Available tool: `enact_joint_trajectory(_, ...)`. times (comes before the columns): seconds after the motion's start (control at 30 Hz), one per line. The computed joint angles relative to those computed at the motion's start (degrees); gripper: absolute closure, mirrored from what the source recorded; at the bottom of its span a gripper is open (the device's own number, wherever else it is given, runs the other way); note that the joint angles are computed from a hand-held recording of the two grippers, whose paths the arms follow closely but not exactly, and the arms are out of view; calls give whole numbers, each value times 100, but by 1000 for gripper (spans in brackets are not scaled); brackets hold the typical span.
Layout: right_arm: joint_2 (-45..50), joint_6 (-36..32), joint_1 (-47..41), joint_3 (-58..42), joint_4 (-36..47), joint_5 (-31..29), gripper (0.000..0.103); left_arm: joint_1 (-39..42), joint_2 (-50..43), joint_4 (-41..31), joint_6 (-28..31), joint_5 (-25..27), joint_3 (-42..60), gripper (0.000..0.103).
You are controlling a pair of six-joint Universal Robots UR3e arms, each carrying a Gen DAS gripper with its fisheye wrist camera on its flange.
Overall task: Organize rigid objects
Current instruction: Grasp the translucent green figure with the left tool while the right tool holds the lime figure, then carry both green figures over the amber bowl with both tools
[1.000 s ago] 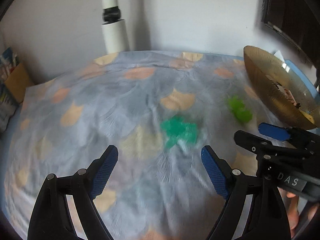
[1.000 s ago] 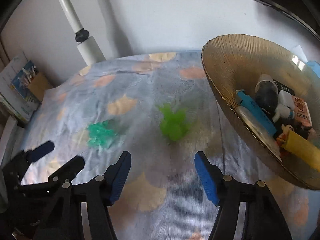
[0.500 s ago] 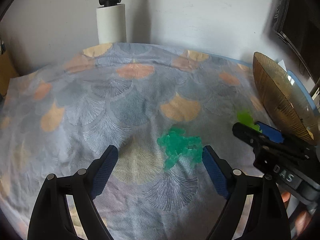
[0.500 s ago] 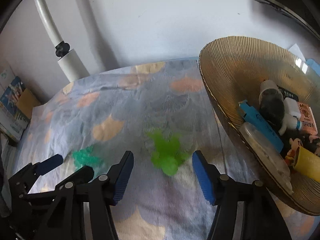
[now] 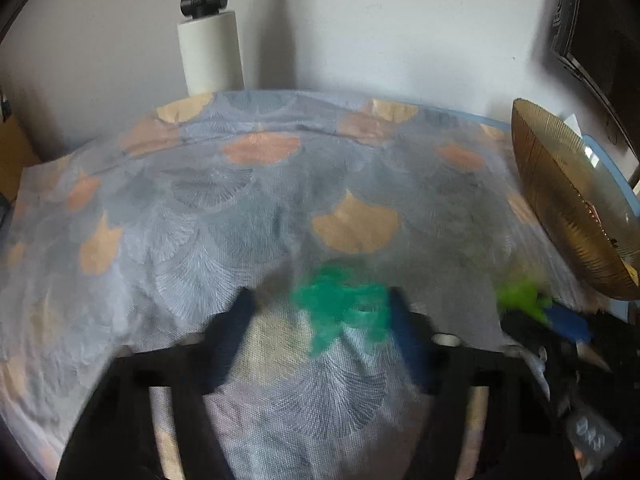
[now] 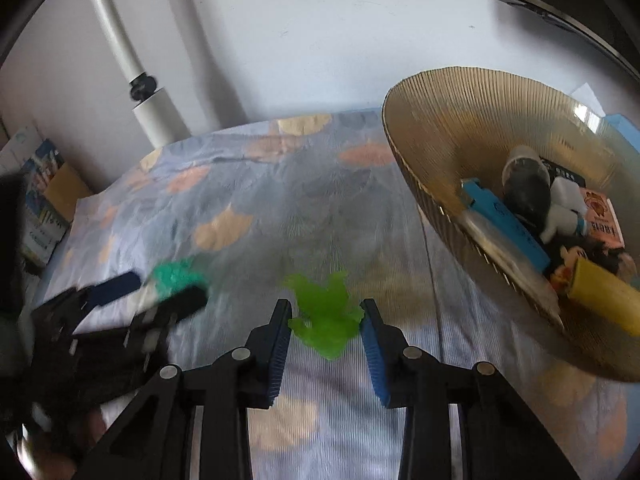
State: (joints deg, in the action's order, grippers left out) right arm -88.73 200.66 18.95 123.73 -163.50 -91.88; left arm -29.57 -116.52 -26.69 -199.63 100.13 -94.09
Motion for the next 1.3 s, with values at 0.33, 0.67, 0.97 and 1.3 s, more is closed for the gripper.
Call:
enact_joint_trajectory(0.33, -1470, -893, 671, 1241, 54, 374, 69, -507, 1656, 587, -1150, 349, -2063, 59)
enact_joint_trajectory(0.67, -3170, -1261, 1167, 2400, 564, 828, 69, -1442, 2463, 581, -2510, 1752, -3123, 59)
enact_joint_trajectory(0.97, -4628, -1699, 274, 2763, 1919, 1907, 42, -1200, 2650, 617, -2530, 1493, -3416, 59)
enact_joint_trajectory(1.3, -2109, -511, 2404, 1753, 487, -446, 55, -1624, 2403, 746, -2444, 2018, -3199, 59)
